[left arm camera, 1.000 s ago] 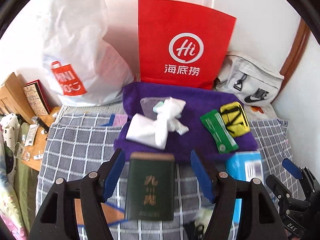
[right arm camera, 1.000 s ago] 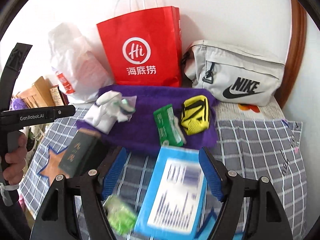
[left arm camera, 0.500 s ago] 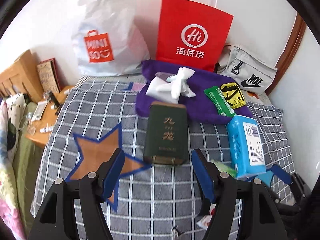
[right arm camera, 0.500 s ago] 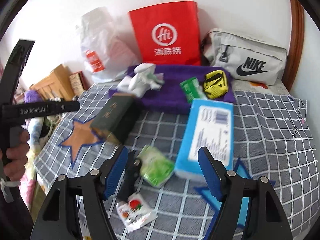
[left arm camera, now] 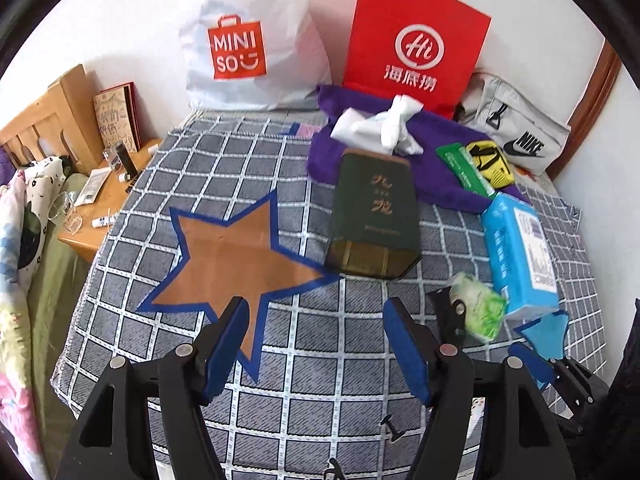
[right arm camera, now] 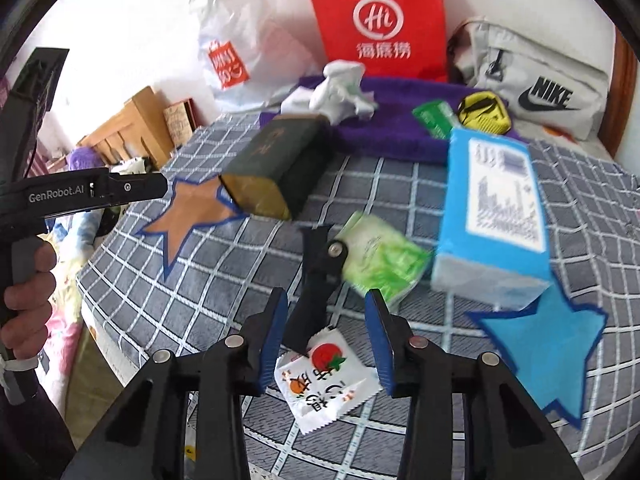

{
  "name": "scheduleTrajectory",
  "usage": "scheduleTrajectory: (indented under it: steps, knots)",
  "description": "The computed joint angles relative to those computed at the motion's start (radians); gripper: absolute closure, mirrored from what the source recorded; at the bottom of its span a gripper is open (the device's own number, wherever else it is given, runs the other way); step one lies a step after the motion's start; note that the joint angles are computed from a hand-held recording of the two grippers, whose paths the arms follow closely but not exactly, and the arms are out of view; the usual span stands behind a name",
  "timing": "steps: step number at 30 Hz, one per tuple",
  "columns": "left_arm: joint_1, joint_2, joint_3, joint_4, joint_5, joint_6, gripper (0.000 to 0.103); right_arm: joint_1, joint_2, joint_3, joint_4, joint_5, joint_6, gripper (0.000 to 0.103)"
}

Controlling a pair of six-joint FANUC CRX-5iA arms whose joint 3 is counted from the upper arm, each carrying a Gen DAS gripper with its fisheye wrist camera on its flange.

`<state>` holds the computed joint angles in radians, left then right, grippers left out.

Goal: Organize soft objects

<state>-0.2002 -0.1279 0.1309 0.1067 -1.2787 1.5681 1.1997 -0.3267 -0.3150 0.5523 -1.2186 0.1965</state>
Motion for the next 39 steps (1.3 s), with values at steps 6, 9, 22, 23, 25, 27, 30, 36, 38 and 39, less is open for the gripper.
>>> scheduleTrajectory:
  steps: [6, 9, 22, 23, 25, 27, 30, 36, 38, 39]
  knots:
    - [0.013, 0.007, -0.024, 0.020, 0.010, -0.018, 0.035, -0.037, 0.054, 0.024, -0.052, 0.029, 0.040, 0.062]
    - [0.017, 0.008, -0.032, 0.020, 0.020, -0.030, 0.035, -0.062, 0.074, 0.037, -0.087, 0.039, 0.060, 0.062]
    - [-0.027, -0.055, -0.143, 0.028, 0.219, -0.116, 0.036, -0.100, 0.114, 0.035, -0.096, 0.071, 0.102, 0.079]
    - [-0.035, -0.051, -0.138, 0.020, 0.218, -0.118, 0.036, -0.099, 0.109, 0.030, -0.092, 0.075, 0.100, 0.079]
    - [-0.051, -0.043, -0.134, 0.019, 0.213, -0.132, 0.036, -0.091, 0.095, 0.023, -0.079, 0.075, 0.093, 0.082]
    - [-0.065, -0.037, -0.132, 0.012, 0.212, -0.127, 0.036, -0.081, 0.082, 0.015, -0.061, 0.074, 0.083, 0.082]
    - [-0.087, -0.027, -0.117, -0.032, 0.204, -0.078, 0.036, -0.066, 0.062, 0.006, -0.034, 0.067, 0.067, 0.082]
    - [-0.123, -0.025, -0.100, -0.093, 0.187, -0.028, 0.036, -0.041, 0.007, -0.025, 0.010, 0.041, 0.011, 0.082]
    - [-0.137, -0.026, -0.097, -0.109, 0.187, -0.022, 0.036, -0.031, -0.013, -0.037, 0.031, 0.021, -0.013, 0.083]
    - [-0.142, -0.026, -0.098, -0.109, 0.187, -0.020, 0.036, -0.026, -0.023, -0.044, 0.040, 0.010, -0.022, 0.083]
